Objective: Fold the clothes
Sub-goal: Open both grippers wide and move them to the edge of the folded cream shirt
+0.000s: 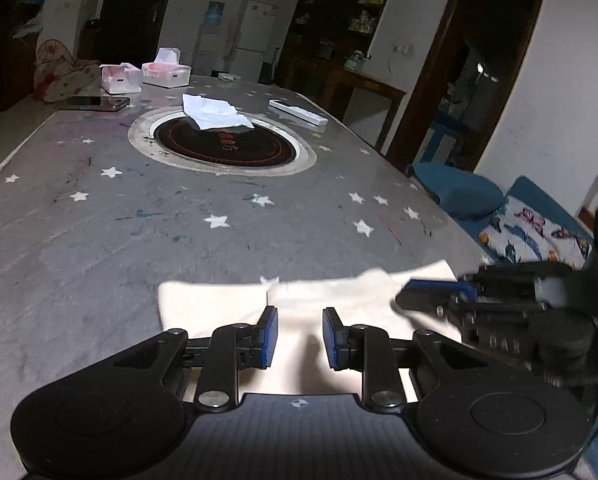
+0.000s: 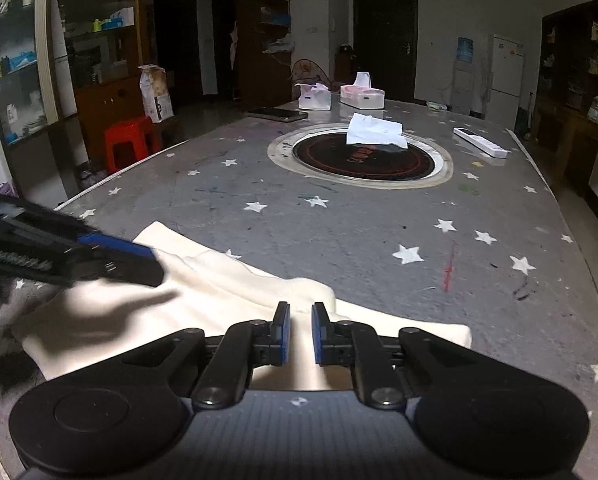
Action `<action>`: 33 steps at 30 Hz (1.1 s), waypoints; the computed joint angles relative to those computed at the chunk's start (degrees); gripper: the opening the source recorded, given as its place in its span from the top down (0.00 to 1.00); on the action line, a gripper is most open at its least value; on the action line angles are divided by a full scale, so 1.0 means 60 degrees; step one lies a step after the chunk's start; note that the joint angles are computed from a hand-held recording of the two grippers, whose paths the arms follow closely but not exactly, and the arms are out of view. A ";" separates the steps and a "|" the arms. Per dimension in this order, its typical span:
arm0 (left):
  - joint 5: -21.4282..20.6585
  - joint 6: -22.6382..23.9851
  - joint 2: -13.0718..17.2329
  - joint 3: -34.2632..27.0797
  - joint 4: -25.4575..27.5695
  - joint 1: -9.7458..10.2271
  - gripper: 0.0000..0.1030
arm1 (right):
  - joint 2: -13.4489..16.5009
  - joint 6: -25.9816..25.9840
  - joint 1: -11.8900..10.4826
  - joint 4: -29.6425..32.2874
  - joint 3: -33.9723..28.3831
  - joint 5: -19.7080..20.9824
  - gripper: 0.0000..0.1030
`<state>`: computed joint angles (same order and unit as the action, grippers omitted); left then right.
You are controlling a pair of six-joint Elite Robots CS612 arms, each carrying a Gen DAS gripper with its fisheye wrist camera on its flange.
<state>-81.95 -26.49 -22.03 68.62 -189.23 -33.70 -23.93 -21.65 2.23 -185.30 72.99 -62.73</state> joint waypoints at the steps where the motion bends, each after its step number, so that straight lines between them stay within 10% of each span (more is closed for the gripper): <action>1: 0.0037 -0.0101 0.0042 -0.0112 0.0236 0.0021 0.75 | 0.0023 0.0016 0.0018 0.0076 -0.0051 -0.0041 0.89; 9: 0.0359 -0.0260 -0.0032 0.0013 0.0378 -0.0005 0.73 | -0.0020 -0.0147 0.0052 0.0010 0.0054 -0.0082 0.80; 12: 0.0653 -0.0432 -0.0211 0.0373 0.0095 -0.0058 0.51 | -0.0183 -0.0336 0.0016 -0.0352 0.0391 0.0146 0.74; 18: 0.1001 -0.0855 -0.0548 0.1137 -0.0491 -0.0173 0.37 | -0.0529 -0.0780 -0.0052 -0.0716 0.1124 0.0654 0.55; 33: 0.2397 -0.0474 -0.0709 0.1897 -0.0252 -0.0703 0.36 | -0.0322 -0.0934 -0.0092 -0.2378 0.1953 0.0823 0.44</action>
